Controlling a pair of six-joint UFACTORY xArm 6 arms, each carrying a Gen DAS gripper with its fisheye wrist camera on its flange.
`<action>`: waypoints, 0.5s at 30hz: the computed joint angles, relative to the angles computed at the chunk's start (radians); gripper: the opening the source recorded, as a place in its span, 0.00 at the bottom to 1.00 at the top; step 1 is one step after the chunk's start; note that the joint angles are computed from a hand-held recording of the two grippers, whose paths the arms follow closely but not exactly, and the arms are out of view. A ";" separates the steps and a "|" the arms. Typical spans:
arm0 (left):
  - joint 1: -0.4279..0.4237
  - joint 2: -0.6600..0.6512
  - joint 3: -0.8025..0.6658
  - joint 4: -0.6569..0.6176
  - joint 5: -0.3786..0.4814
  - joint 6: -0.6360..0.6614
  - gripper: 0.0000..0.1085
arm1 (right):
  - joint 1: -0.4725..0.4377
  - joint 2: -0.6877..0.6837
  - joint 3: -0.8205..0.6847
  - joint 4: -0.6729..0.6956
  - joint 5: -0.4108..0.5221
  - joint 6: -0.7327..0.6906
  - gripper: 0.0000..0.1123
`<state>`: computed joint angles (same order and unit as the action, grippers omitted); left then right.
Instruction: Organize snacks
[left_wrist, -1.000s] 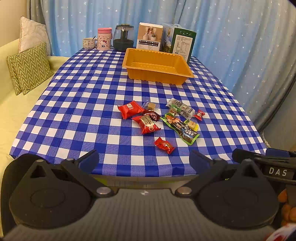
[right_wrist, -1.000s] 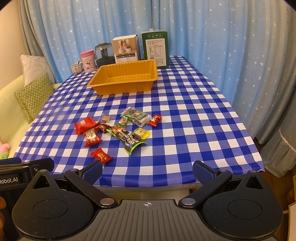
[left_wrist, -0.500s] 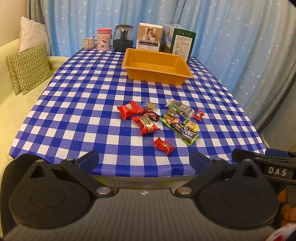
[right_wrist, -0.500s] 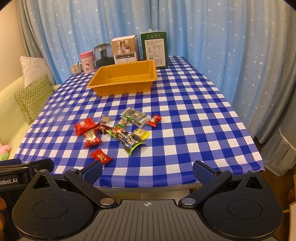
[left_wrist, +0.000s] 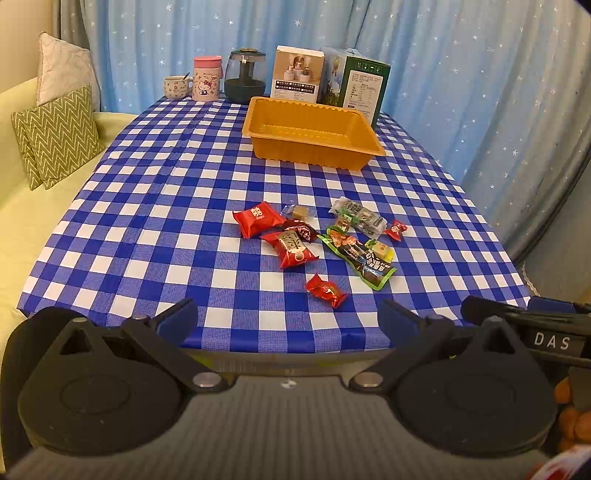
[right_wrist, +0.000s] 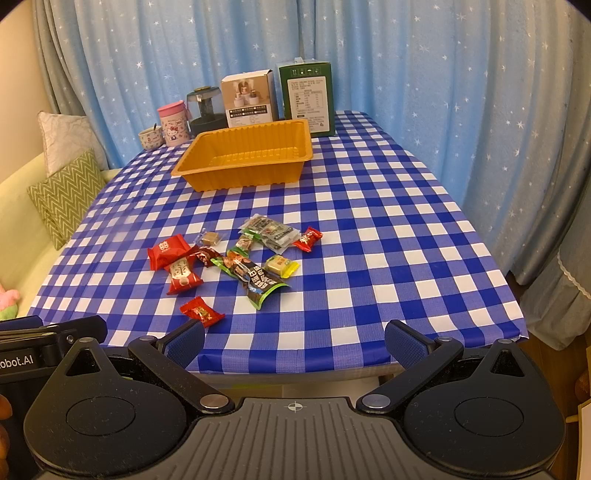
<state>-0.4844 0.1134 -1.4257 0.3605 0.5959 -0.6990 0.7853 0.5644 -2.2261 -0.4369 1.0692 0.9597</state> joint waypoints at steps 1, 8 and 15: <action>0.000 0.000 0.000 0.002 0.001 -0.001 0.95 | 0.000 0.001 -0.001 0.000 0.001 0.000 0.92; 0.000 0.001 -0.001 0.002 -0.001 -0.001 0.95 | 0.000 0.002 -0.004 0.001 0.002 -0.001 0.92; 0.002 0.005 -0.006 0.005 0.001 0.005 0.95 | -0.002 -0.003 0.008 -0.007 -0.006 0.012 0.92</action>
<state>-0.4822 0.1181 -1.4316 0.3654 0.5965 -0.6936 0.7832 0.5609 -2.2177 -0.4438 1.0636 0.9722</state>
